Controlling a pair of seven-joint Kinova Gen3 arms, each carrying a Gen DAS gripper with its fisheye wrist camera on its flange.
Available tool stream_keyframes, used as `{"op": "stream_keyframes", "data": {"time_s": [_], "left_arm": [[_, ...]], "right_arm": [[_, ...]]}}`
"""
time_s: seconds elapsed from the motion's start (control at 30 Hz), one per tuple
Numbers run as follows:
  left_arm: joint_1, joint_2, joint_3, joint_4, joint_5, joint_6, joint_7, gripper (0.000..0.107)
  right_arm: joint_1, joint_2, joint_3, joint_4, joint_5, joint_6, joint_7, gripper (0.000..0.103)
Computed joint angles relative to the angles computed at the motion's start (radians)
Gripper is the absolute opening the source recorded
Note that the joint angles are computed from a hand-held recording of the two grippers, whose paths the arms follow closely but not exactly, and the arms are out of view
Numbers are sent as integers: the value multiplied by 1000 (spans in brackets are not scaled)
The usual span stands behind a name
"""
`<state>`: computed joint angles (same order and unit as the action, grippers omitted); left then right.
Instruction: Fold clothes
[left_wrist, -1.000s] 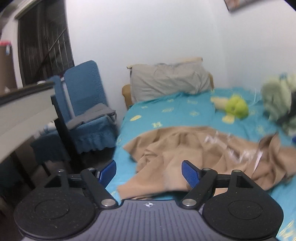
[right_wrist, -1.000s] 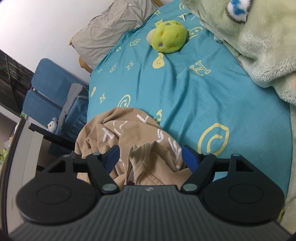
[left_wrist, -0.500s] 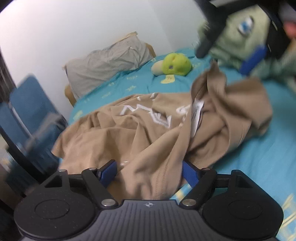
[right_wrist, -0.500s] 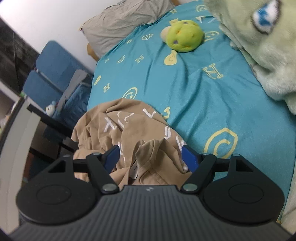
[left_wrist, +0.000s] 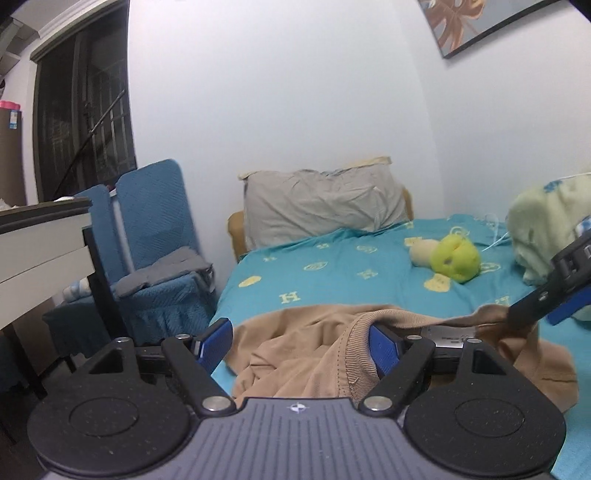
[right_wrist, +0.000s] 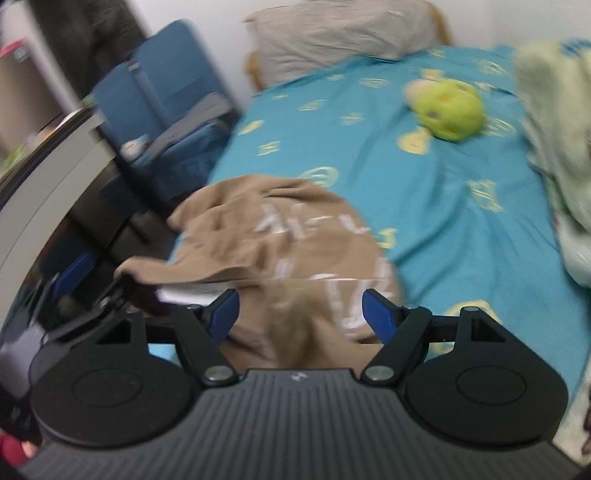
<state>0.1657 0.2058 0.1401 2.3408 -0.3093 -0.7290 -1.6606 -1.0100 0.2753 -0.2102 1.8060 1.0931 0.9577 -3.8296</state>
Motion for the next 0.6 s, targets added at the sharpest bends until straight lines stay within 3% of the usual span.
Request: {"op": "stream_keyframes", "data": {"time_s": [0.13, 0.2, 0.3, 0.4, 0.53, 0.6], "left_arm": [[-28, -9, 17, 11, -29, -19, -3, 80], [-2, 1, 15, 8, 36, -5, -45, 80], [67, 6, -16, -11, 158, 71, -113, 81], [150, 21, -79, -39, 277, 189, -202, 80], [335, 62, -254, -51, 394, 225, -364, 81], [374, 73, -287, -60, 460, 242, -429, 81]], "right_arm": [[28, 102, -34, -140, -84, 110, 152, 75], [-15, 156, 30, -215, -165, 192, 162, 74], [-116, 214, 169, -270, -287, 314, 67, 76], [-179, 253, 216, -332, -365, 436, -55, 75], [-274, 292, 237, -357, -258, 598, -199, 75], [-289, 304, 212, -371, -176, 680, -212, 75]]}}
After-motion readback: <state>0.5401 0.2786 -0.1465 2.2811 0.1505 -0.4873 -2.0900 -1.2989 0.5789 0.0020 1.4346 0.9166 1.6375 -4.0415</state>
